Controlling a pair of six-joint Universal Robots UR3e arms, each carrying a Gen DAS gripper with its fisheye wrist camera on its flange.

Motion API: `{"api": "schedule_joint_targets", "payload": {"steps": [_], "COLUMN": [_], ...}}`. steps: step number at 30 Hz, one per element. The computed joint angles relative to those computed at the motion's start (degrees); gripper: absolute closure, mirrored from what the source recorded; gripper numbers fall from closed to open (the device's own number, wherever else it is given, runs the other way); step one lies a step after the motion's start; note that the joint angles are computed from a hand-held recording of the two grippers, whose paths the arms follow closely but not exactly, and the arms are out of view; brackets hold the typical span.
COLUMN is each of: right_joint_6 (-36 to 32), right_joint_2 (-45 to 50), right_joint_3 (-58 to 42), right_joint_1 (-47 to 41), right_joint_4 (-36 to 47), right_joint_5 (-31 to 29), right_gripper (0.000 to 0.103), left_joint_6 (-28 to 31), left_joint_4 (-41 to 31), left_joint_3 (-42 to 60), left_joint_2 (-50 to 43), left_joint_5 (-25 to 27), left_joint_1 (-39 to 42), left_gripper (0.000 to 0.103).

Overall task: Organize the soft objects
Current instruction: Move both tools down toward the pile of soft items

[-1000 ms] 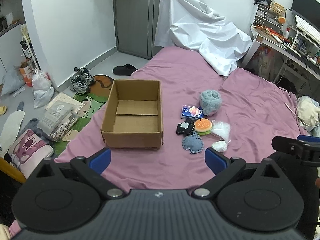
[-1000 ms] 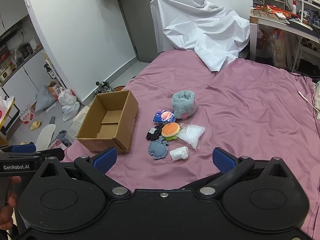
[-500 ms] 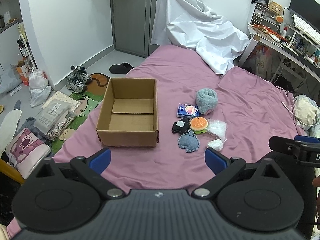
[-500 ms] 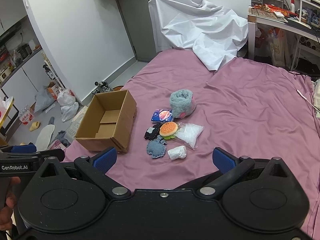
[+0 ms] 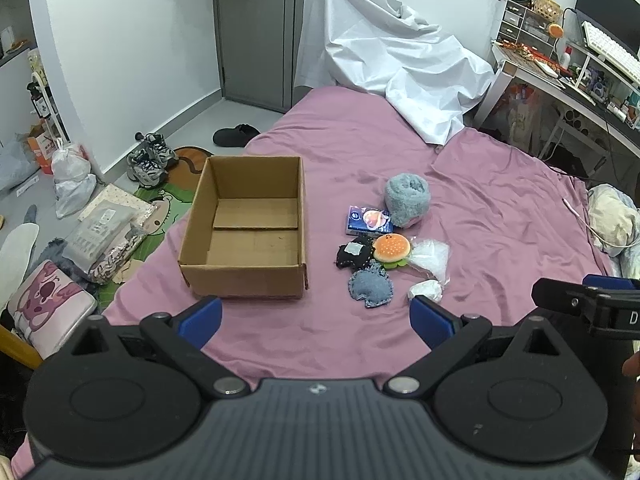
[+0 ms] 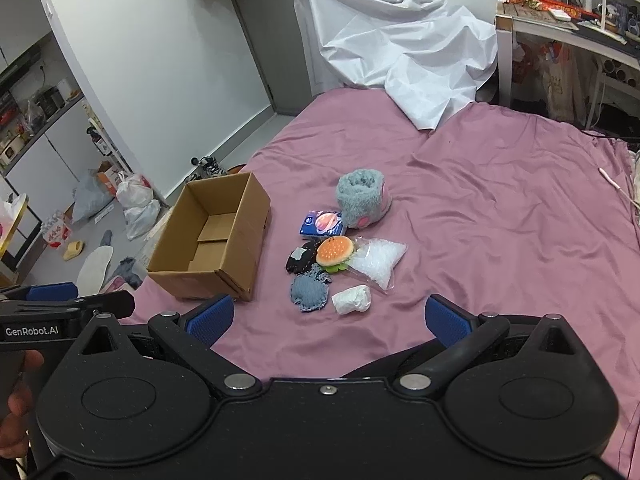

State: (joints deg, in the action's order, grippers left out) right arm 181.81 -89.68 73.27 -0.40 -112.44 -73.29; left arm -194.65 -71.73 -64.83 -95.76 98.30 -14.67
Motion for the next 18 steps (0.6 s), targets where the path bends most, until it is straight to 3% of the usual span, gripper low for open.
{"api": "schedule_joint_targets", "payload": {"steps": [18], "right_joint_6": [4.69], "right_joint_2": [6.91], "right_joint_3": [1.35], "right_joint_1": [-3.12], "right_joint_4": [-4.44], "right_joint_5": [3.89], "right_gripper": [0.001], "left_joint_6": [-1.83], "left_joint_4": [4.30], "left_joint_3": [-0.32], "left_joint_2": [-6.52], "left_joint_5": [-4.05], "left_joint_1": [1.08], "left_gripper": [0.006]}}
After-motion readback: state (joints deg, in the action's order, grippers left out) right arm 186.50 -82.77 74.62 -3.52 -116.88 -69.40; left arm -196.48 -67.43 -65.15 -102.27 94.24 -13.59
